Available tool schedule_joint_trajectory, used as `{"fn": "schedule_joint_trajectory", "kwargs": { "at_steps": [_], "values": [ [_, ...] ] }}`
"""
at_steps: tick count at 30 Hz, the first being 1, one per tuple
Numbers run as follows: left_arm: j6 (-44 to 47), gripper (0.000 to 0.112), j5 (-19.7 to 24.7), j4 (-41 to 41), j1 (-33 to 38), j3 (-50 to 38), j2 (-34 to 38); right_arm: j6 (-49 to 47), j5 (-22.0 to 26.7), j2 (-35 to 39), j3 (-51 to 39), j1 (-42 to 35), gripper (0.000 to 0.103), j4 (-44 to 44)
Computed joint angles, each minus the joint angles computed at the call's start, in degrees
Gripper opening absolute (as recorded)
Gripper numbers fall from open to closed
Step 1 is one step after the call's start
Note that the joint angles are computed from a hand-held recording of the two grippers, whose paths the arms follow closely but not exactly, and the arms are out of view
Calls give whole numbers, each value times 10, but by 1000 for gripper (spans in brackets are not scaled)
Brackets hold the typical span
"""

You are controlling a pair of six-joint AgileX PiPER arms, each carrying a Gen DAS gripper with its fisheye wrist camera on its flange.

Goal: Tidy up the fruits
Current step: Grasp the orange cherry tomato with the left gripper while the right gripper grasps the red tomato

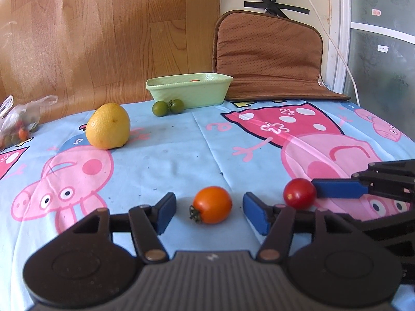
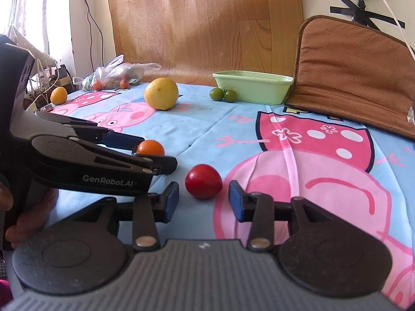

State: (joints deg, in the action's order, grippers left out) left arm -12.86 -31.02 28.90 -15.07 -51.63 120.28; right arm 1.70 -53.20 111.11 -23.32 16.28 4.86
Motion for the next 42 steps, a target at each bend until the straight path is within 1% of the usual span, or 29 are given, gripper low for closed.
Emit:
{"fn": "schedule_joint_trajectory", "kwargs": {
  "at_steps": [4,12,14,16,18,22,27,32,34,38,42],
  "values": [
    [-8,59,-1,8,2,-1,0,0,-1,2,0,0,45,0],
    [-78,60,-14,74,23,-4,1,-7,-1,1,1,5,47,7],
    [-80,66,-10,79,21,-7,2,-12,-1,1,1,7,47,12],
    [-62,68,-3,68,14,-9,2,-4,-9,2,4,2,47,5],
    [-54,69,-5,55,13,-6,2,9,-13,3,6,-4,47,-5],
    [-78,73,-5,58,21,-8,2,9,-12,2,6,-4,48,-6],
    [-65,73,-3,42,18,-8,3,13,-15,3,6,-8,48,-12],
    [-82,73,-9,55,23,-8,4,15,-16,4,7,-9,48,-15],
    [-85,74,-10,58,24,-9,4,13,-14,3,6,-10,50,-17],
    [-72,75,-11,47,21,-5,3,2,-12,3,6,-5,51,-6],
    [-78,76,-18,51,26,-2,4,-11,-8,2,4,4,51,10]
  ]
}}
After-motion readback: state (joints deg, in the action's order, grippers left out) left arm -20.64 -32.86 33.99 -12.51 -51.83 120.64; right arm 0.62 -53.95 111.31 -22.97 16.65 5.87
